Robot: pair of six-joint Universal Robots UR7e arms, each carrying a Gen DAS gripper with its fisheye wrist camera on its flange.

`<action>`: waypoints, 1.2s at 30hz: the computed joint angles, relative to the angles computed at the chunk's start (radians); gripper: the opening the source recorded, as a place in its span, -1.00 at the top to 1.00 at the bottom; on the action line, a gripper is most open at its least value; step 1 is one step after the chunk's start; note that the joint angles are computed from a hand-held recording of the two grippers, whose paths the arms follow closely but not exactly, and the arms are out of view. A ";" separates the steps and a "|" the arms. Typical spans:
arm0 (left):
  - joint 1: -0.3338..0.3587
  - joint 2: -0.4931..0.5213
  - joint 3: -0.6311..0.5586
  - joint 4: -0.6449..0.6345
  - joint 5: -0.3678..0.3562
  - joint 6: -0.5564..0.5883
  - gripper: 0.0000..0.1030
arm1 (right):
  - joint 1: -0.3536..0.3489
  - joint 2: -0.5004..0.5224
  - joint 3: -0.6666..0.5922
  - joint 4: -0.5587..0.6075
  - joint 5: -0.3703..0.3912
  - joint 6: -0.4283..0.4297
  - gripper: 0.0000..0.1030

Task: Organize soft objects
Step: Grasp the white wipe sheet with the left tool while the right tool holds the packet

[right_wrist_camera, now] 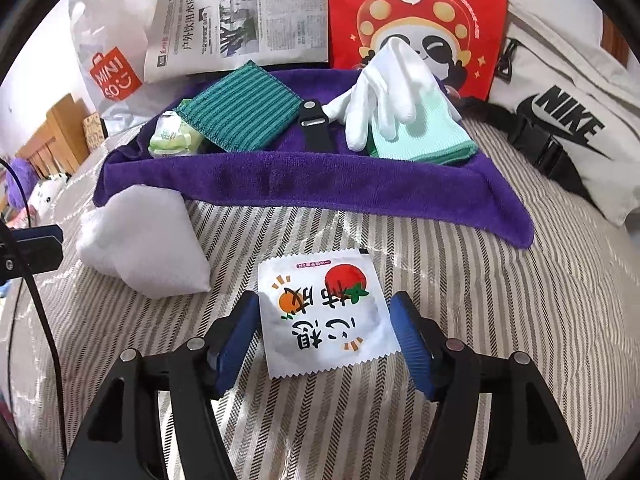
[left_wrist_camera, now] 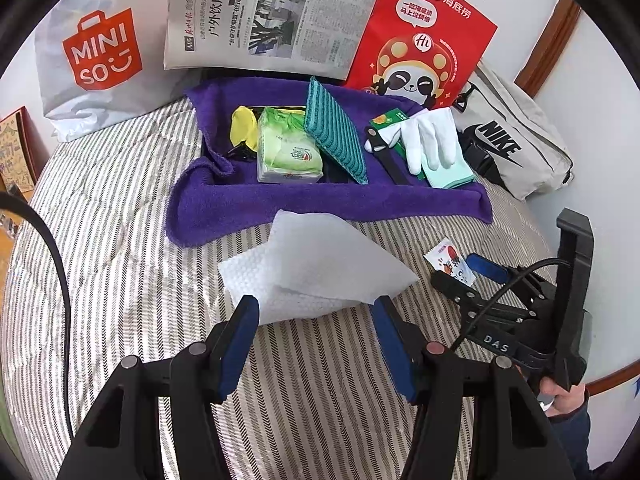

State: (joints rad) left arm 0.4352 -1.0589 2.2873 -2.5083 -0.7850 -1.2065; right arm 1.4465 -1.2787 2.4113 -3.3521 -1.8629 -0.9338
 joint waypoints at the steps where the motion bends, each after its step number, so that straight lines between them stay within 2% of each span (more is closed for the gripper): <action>1: 0.001 0.002 0.000 -0.001 0.000 -0.001 -0.11 | 0.001 0.002 0.002 -0.008 -0.001 -0.006 -0.30; 4: 0.003 0.004 0.003 -0.010 -0.002 0.001 -0.11 | -0.007 -0.003 0.005 -0.013 0.004 -0.013 -0.16; 6: 0.005 0.008 0.008 -0.033 -0.003 0.013 -0.11 | -0.009 -0.014 0.000 0.005 0.003 -0.009 0.01; 9: 0.010 0.021 0.013 -0.082 -0.005 0.050 -0.11 | -0.017 -0.043 -0.008 0.067 0.013 0.003 0.08; 11: 0.017 0.036 0.012 -0.117 -0.009 0.080 -0.11 | -0.023 -0.057 -0.013 0.102 0.023 0.013 0.11; 15: 0.035 0.076 -0.022 -0.106 0.006 0.132 -0.11 | -0.025 -0.083 -0.018 0.147 0.026 0.034 0.12; 18: 0.047 0.102 -0.053 -0.057 0.045 0.144 -0.11 | -0.023 -0.105 -0.014 0.155 0.034 0.034 0.12; 21: 0.061 0.128 -0.068 -0.081 0.072 0.199 -0.13 | -0.024 -0.129 -0.014 0.173 0.046 0.036 0.12; 26: 0.098 0.182 -0.127 0.001 0.076 0.242 -0.17 | -0.034 -0.150 -0.018 0.181 0.056 0.039 0.12; 29: 0.102 0.202 -0.134 -0.019 0.079 0.278 -0.33 | -0.051 -0.159 -0.022 0.187 0.053 0.043 0.12; 31: 0.103 0.212 -0.145 -0.014 0.077 0.289 -0.57 | -0.061 -0.163 -0.023 0.189 0.048 0.051 0.12; 33: 0.105 0.232 -0.163 -0.006 0.080 0.307 -0.69 | -0.069 -0.169 -0.025 0.196 0.049 0.056 0.12; 36: 0.104 0.241 -0.166 -0.013 0.091 0.302 -0.72 | -0.077 -0.179 -0.025 0.199 0.054 0.061 0.12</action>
State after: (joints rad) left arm 0.5394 -0.8183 2.1216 -2.5215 -0.6935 -0.9041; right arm 1.3697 -1.4574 2.3859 -3.1533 -1.8085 -0.8725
